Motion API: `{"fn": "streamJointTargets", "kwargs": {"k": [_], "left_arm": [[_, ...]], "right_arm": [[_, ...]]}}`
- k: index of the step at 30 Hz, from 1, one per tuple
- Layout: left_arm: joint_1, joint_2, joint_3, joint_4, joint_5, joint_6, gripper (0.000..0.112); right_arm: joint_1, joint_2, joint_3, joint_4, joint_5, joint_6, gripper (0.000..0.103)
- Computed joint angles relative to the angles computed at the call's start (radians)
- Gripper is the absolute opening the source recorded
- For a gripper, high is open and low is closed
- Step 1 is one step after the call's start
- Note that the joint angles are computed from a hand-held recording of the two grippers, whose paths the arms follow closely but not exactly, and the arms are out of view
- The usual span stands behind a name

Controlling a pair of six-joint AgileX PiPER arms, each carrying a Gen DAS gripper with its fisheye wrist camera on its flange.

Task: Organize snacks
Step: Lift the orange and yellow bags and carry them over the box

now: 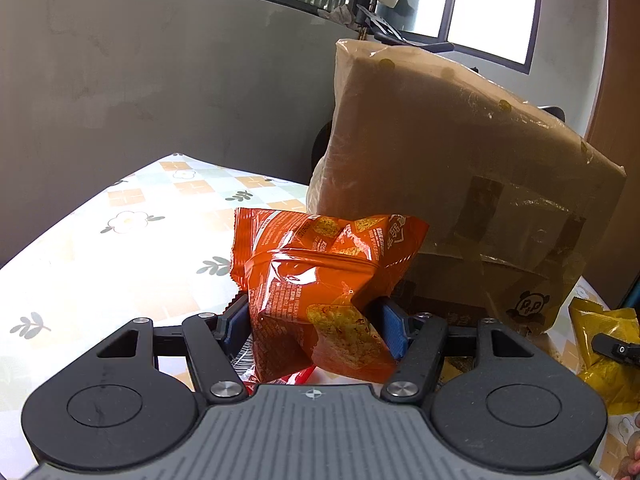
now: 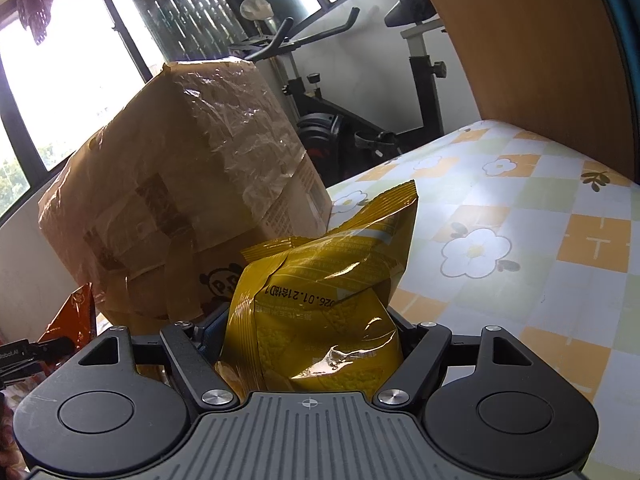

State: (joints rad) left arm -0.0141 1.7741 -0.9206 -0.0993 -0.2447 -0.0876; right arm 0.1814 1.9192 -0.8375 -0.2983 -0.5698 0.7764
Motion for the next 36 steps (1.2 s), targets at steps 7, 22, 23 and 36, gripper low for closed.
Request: {"fn": "streamJointTargets", "kwargs": {"k": [7,22,23,36], "left_arm": [[0.009,-0.078,0.052,0.054,-0.01,-0.036,0.068],[0.008,-0.282,0.127,0.144,0.012,-0.075,0.068],[0.014,-0.296,0.128,0.182,0.011,-0.107,0.068],[-0.012,-0.315,0.018,0.209,0.007,-0.098,0.068]], "right_arm": [[0.0,-0.089,0.018,0.029,0.054,-0.053,0.072],[0.012,-0.313,0.031,0.152,0.172,-0.229,0.072],[0.013,-0.326,0.026,0.158,0.18,-0.239,0.072],[-0.025,-0.342,-0.211,-0.169,0.283,-0.002,0.072]]}}
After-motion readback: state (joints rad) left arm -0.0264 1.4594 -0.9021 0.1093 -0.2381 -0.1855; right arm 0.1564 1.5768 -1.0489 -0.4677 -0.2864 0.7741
